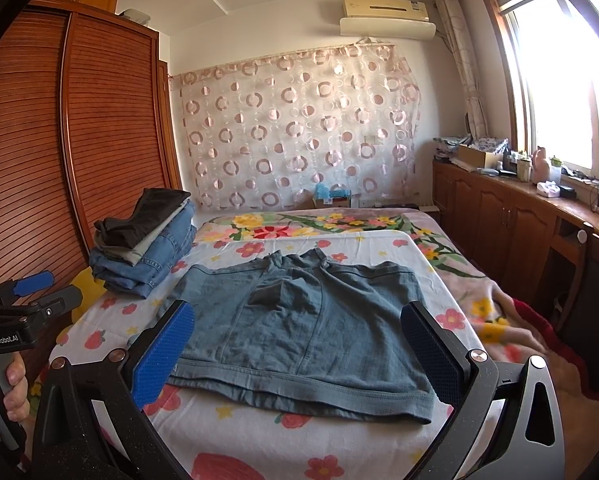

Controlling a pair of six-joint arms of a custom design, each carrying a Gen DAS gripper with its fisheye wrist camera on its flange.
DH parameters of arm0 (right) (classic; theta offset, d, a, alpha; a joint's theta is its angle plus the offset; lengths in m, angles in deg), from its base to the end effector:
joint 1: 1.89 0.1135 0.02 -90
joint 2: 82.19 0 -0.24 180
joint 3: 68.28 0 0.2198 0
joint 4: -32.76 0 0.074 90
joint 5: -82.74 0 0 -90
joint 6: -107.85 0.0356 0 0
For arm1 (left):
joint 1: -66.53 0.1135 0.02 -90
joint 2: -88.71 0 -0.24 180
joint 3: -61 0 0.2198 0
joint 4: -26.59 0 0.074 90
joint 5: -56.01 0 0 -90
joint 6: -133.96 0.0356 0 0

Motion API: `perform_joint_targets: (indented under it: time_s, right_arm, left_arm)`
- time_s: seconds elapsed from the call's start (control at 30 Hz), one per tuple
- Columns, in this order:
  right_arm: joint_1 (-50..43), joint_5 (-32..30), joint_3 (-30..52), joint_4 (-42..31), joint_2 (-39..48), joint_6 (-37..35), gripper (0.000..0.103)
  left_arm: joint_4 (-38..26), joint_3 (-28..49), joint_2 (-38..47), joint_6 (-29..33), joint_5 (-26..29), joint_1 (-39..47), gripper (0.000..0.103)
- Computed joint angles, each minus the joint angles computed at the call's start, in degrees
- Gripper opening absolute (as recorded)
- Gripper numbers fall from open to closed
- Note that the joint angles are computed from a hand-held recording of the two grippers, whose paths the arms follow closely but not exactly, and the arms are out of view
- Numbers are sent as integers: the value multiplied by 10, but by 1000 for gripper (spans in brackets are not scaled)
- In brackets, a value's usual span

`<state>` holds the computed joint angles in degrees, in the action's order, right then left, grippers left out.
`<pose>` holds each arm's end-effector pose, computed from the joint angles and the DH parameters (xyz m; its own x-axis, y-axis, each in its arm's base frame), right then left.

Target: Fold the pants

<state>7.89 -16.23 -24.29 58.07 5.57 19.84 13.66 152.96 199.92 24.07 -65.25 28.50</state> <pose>0.2680 0.0518 0.1667 -0.3227 -0.0208 -0.9463 -0.3025 0.9496 0.0823 0.3286 -0.2336 0.2092 -0.4560 -0.0126 -0.8899 0.0272 0.9992 -0.0281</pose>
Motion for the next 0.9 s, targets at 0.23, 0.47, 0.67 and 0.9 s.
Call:
perform_joint_targets:
  time_s: [0.23,0.47,0.67,0.9]
  right_arm:
    - [-2,-3,-1,1,0,0,103]
    - [-2,-3,0,0,0,1,103]
    - [-2,-4,-5,1,-5,1,103]
    - [0,-3,-8,2,-8,3,103]
  left_arm:
    - [1,0,0,0,-1,0,103]
    - [-1,3,-2,2,-5,-1,103]
    - [1,2,-2,3,-5,-1,103]
    - [-1,3,-4,4,-6,-2,103]
